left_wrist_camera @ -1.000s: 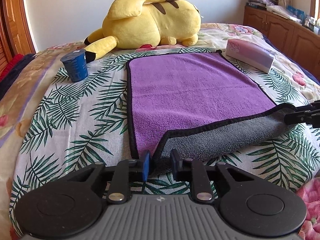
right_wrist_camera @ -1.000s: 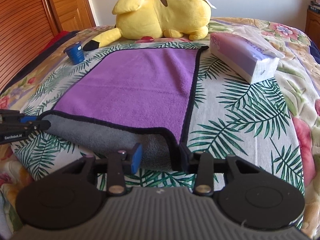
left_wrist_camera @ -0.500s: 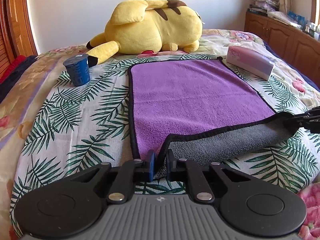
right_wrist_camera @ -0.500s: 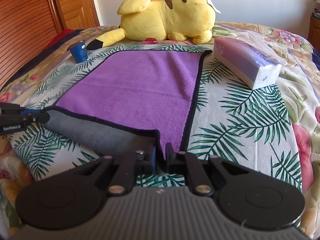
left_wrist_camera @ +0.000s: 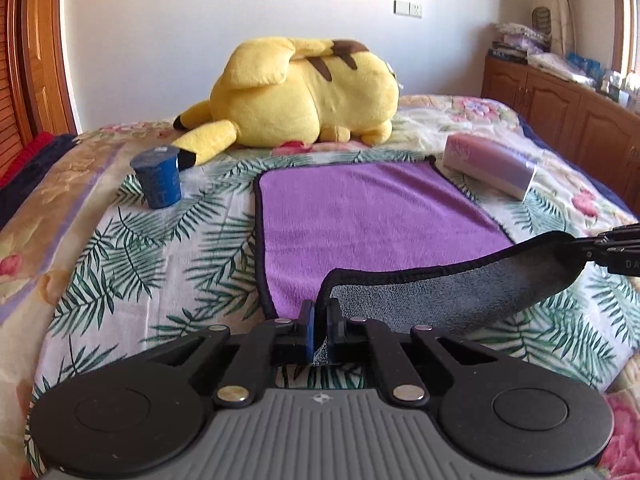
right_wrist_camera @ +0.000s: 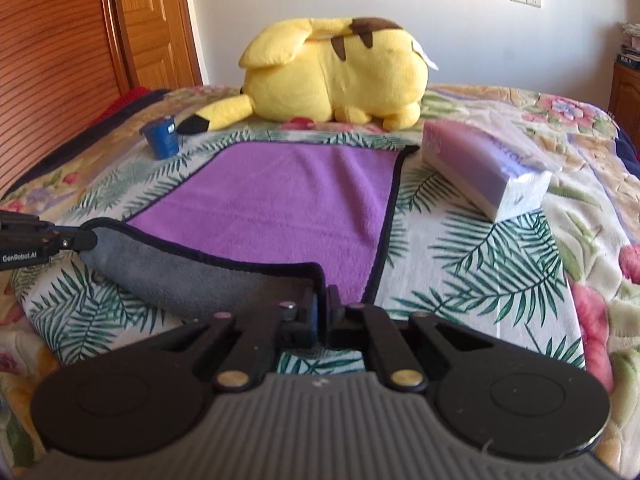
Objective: Fold towel
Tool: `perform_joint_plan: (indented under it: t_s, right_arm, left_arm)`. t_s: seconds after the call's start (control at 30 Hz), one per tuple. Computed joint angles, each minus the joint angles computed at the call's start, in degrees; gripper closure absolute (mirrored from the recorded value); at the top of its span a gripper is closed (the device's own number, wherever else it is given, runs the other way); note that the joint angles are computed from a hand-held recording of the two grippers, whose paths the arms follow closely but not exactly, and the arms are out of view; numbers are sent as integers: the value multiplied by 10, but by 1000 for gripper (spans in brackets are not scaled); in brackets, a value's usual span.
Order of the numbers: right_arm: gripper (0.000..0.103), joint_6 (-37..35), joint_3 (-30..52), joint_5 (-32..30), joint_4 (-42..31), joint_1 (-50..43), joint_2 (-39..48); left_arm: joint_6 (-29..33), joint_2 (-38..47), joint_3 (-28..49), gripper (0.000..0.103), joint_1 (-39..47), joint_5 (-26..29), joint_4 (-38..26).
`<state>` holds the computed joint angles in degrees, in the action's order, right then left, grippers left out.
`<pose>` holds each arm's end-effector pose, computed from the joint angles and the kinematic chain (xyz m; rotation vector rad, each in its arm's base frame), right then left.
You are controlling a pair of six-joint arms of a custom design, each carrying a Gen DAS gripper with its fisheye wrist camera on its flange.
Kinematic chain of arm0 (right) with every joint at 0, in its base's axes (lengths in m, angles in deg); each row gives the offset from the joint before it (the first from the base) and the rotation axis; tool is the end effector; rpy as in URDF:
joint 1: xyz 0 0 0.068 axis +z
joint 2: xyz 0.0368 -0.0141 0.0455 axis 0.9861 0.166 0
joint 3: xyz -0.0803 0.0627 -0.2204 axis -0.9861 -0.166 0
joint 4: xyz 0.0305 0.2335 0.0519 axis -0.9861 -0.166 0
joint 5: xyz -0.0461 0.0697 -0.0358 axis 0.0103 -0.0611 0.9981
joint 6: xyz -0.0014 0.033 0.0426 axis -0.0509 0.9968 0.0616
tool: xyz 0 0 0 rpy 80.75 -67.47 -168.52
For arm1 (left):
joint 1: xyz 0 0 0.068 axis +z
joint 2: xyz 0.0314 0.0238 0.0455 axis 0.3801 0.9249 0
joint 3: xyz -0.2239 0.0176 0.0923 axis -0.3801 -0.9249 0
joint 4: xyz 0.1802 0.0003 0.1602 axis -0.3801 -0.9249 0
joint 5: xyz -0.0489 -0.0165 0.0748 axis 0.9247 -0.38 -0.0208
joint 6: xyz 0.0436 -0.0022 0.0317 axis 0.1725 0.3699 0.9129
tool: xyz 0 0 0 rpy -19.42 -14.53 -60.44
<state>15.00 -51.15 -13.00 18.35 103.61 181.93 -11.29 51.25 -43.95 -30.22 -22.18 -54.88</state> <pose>0.2534 0.1215 0.0534 -0.7758 2.1074 0.5295 0.1117 -0.1034 0.0711 -0.2338 2.2132 0.1283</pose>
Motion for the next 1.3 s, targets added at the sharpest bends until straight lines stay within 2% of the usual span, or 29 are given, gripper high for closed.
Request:
perform_joint_plan:
  t_s: [0.37,0.7,1.0,1.3]
  right_arm:
    - [99,3,-20,-15,49,-3,-18]
    - [99,-14,-1,-6,66,7,0]
    - [99,-13,7,-17,68,6,-16]
    - [99,-20,22,-4,61,16,-27]
  left_arm:
    - [7,-78,9,103,-23,-37,-67]
    - [56,-69,4,103,11,-17,-26]
    - [130,-125,-13,103,66,15,8]
    - [173,-154,-5,103,104,31,2]
